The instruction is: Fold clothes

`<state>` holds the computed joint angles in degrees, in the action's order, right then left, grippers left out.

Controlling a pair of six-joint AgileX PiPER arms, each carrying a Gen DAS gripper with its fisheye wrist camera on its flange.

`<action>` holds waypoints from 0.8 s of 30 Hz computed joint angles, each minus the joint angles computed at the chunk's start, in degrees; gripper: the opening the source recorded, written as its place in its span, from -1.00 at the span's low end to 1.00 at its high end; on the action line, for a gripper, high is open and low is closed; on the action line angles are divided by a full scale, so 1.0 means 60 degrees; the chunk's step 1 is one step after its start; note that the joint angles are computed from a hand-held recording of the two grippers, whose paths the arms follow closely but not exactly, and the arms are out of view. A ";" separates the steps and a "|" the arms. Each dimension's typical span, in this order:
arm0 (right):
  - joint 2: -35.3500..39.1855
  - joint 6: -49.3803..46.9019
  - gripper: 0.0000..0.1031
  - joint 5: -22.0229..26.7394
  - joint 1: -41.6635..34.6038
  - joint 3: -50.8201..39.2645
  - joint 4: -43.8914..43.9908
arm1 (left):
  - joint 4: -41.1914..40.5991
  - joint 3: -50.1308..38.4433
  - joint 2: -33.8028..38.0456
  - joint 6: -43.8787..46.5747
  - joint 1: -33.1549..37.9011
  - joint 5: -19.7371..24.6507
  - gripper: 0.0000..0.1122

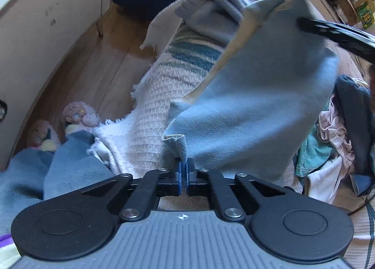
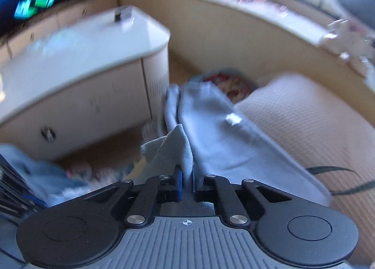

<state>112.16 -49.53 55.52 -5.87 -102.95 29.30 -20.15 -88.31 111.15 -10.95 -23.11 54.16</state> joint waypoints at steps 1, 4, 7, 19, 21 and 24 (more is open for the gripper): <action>-0.0432 0.0130 -0.85 -0.0120 -0.0081 0.0335 0.0139 | -0.0006 -0.0008 -0.0088 0.0056 0.0060 -0.0037 -0.94; -0.1411 0.0575 -0.85 -0.0588 -0.0416 0.1038 0.0566 | 0.0650 -0.0285 -0.0301 -0.0268 0.0010 -0.0216 -0.94; -0.1841 0.1361 -0.85 -0.0923 -0.0751 0.1196 0.0555 | 0.1143 -0.0741 -0.0316 -0.0501 -0.0074 -0.0369 -0.88; 0.0005 0.4738 -0.73 -0.2633 -0.1744 0.1306 -0.0954 | 0.2135 -0.2053 0.0771 -0.1014 -0.0561 -0.0718 0.04; 0.0164 0.4469 -0.67 -0.2609 -0.1952 0.1317 -0.0408 | 0.1414 -0.2137 0.0946 -0.0538 -0.0519 -0.0848 0.27; 0.0320 0.3689 -0.58 -0.2288 -0.2224 0.1214 0.0365 | 0.0674 -0.2380 0.1277 -0.0335 -0.0512 -0.0859 0.31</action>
<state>114.08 -27.40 41.79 -19.22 -95.66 31.49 -16.11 -102.59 118.82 -12.96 -26.18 49.00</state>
